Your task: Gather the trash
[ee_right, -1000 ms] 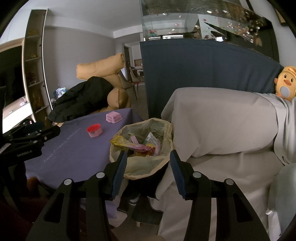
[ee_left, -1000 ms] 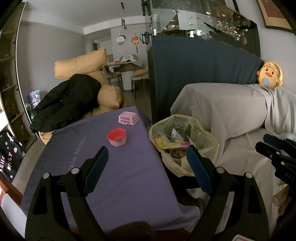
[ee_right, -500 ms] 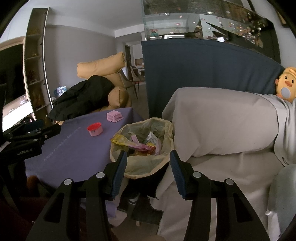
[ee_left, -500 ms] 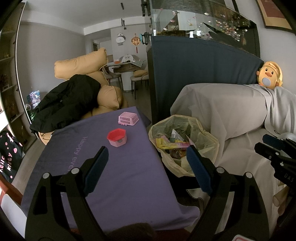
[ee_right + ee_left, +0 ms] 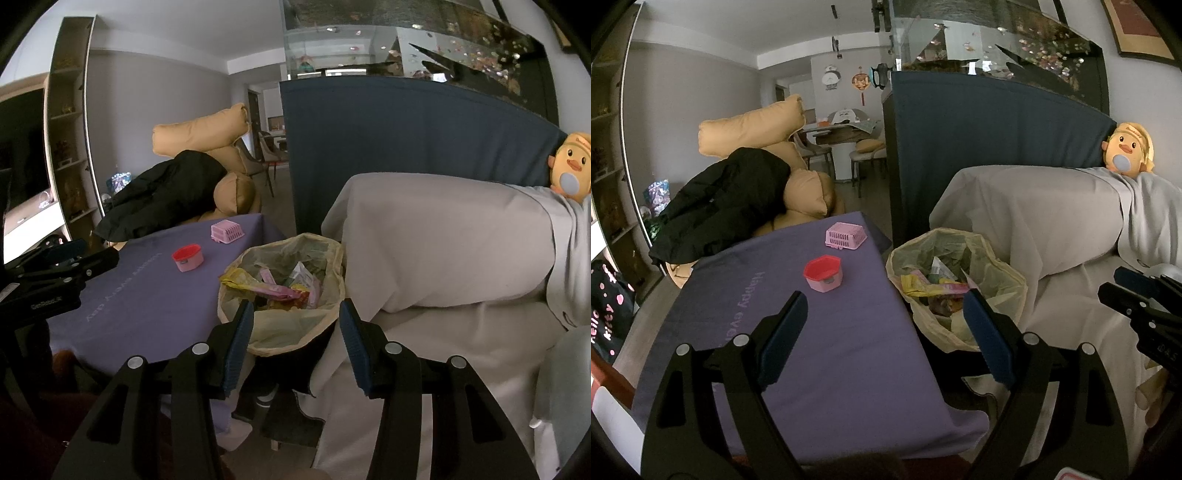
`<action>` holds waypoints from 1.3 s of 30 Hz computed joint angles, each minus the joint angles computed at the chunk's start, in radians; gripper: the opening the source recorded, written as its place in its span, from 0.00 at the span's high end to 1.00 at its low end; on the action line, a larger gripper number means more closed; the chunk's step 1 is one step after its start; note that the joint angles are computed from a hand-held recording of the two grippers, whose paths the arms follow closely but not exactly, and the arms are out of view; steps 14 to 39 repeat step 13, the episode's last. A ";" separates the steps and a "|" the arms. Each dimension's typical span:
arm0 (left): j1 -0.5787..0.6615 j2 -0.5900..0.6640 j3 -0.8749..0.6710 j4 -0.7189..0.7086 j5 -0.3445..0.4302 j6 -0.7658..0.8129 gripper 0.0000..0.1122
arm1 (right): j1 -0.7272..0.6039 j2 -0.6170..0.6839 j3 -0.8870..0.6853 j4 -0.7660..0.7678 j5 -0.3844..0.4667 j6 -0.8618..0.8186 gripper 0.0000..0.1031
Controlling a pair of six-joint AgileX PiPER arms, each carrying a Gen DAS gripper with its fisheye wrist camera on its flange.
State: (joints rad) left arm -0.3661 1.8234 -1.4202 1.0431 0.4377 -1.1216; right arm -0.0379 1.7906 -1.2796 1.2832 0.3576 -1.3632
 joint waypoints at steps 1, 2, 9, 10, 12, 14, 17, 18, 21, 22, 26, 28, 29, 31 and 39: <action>0.001 0.001 0.000 -0.009 -0.002 0.010 0.27 | -0.001 0.000 0.002 -0.001 0.000 0.001 0.56; 0.001 0.003 -0.003 -0.015 -0.004 0.019 0.27 | -0.002 0.000 0.002 -0.003 -0.001 0.003 0.56; 0.035 0.045 -0.062 -0.193 -0.012 0.180 0.27 | 0.014 0.024 -0.019 -0.081 -0.046 0.083 0.56; 0.045 0.061 -0.086 -0.244 -0.001 0.222 0.27 | 0.016 0.033 -0.026 -0.102 -0.054 0.106 0.56; 0.074 0.101 -0.150 -0.370 0.027 0.327 0.27 | 0.020 0.051 -0.042 -0.161 -0.072 0.170 0.56; 0.096 0.133 -0.199 -0.434 0.052 0.387 0.27 | 0.016 0.072 -0.063 -0.219 -0.080 0.232 0.56; 0.096 0.133 -0.199 -0.434 0.052 0.387 0.27 | 0.016 0.072 -0.063 -0.219 -0.080 0.232 0.56; 0.096 0.133 -0.199 -0.434 0.052 0.387 0.27 | 0.016 0.072 -0.063 -0.219 -0.080 0.232 0.56; 0.096 0.133 -0.199 -0.434 0.052 0.387 0.27 | 0.016 0.072 -0.063 -0.219 -0.080 0.232 0.56; 0.096 0.133 -0.199 -0.434 0.052 0.387 0.27 | 0.016 0.072 -0.063 -0.219 -0.080 0.232 0.56; 0.096 0.133 -0.199 -0.434 0.052 0.387 0.27 | 0.016 0.072 -0.063 -0.219 -0.080 0.232 0.56; 0.096 0.133 -0.199 -0.434 0.052 0.387 0.27 | 0.016 0.072 -0.063 -0.219 -0.080 0.232 0.56; 0.096 0.133 -0.199 -0.434 0.052 0.387 0.27 | 0.016 0.072 -0.063 -0.219 -0.080 0.232 0.56; 0.096 0.133 -0.199 -0.434 0.052 0.387 0.27 | 0.016 0.072 -0.063 -0.219 -0.080 0.232 0.56; 0.096 0.133 -0.199 -0.434 0.052 0.387 0.27 | 0.016 0.072 -0.063 -0.219 -0.080 0.232 0.56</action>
